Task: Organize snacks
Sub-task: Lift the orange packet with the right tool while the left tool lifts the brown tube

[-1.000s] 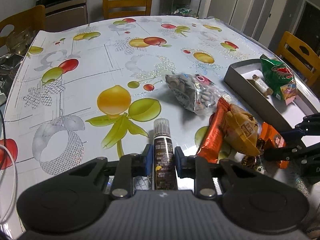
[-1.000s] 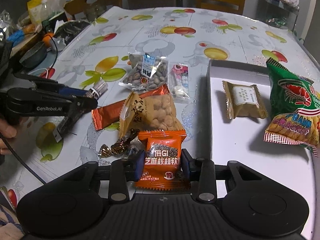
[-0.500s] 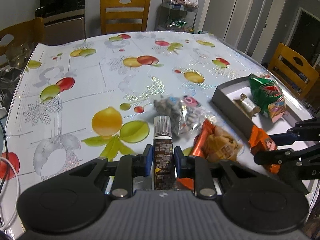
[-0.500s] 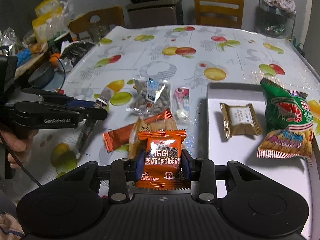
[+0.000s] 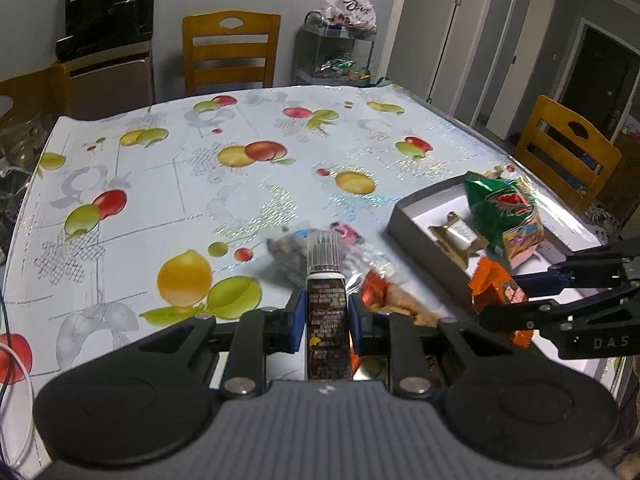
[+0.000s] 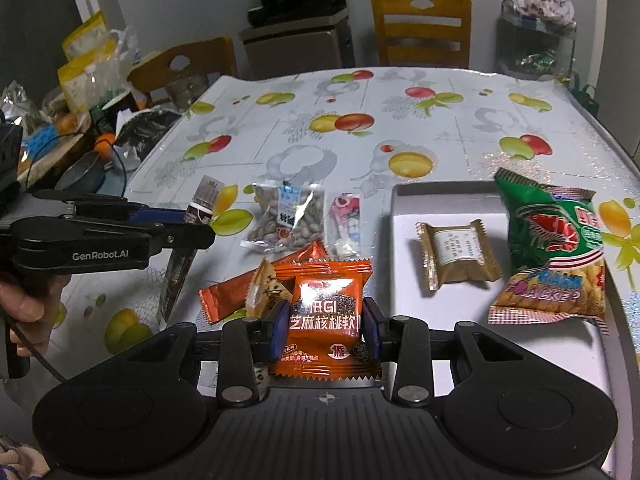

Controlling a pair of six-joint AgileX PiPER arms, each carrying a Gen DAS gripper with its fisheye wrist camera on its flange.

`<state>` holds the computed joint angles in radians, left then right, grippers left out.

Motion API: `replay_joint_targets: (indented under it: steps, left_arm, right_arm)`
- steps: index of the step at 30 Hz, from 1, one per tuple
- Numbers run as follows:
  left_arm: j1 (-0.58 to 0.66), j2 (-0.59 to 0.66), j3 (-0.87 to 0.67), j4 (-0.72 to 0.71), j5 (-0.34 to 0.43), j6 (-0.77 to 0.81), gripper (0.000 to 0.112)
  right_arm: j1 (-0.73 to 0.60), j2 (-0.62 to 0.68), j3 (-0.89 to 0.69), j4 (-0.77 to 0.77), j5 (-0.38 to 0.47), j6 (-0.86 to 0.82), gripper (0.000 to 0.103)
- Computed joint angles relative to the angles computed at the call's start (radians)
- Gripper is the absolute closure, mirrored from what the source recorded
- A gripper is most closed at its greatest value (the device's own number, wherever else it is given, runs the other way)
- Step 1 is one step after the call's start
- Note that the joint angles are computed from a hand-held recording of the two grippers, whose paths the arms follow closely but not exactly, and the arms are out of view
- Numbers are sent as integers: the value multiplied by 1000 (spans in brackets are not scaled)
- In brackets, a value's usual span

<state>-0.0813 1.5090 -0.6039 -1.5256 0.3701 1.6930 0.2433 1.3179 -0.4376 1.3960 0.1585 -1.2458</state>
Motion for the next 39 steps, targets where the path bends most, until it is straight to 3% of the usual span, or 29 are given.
replay_joint_targets:
  steps: [18, 39]
  left_arm:
    - [-191, -68, -59, 142, -37, -236, 94]
    - [-311, -57, -102, 194, -76, -342, 94]
  right_arm:
    - [-179, -131, 27, -159, 110, 106, 64]
    - [-363, -182, 50, -159, 205, 28, 64]
